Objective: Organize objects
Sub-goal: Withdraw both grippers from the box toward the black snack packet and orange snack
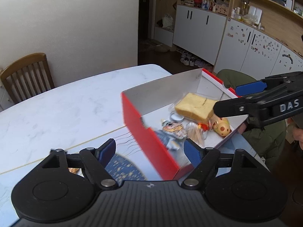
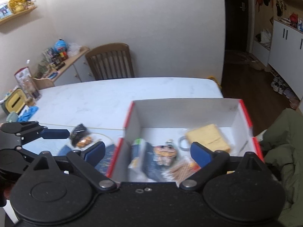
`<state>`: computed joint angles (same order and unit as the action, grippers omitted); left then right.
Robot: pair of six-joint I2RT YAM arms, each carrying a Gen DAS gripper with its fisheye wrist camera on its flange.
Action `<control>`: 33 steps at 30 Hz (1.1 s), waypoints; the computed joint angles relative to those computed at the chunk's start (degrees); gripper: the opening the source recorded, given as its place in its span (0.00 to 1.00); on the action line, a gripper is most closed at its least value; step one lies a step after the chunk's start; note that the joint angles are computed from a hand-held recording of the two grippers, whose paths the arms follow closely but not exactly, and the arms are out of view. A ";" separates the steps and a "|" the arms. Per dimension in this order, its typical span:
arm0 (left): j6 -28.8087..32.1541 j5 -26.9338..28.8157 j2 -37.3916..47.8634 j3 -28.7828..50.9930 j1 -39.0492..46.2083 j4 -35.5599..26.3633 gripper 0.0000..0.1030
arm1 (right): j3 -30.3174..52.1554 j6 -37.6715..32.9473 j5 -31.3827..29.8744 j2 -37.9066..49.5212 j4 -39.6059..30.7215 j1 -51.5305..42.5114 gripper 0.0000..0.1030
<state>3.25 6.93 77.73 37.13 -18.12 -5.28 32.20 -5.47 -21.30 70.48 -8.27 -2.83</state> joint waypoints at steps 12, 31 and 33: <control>11.14 13.26 -6.50 -5.60 21.67 -4.25 0.80 | -3.25 9.88 11.61 -1.49 7.43 20.91 0.99; 23.88 19.96 15.78 0.53 40.47 8.21 1.00 | 14.41 24.76 25.16 27.83 11.01 36.53 0.99; 24.88 18.72 18.73 1.19 39.95 11.29 1.00 | 17.46 26.45 25.85 31.59 9.93 36.81 0.99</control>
<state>28.14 25.65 96.46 38.31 21.82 6.01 49.66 20.98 4.55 102.06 1.66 33.98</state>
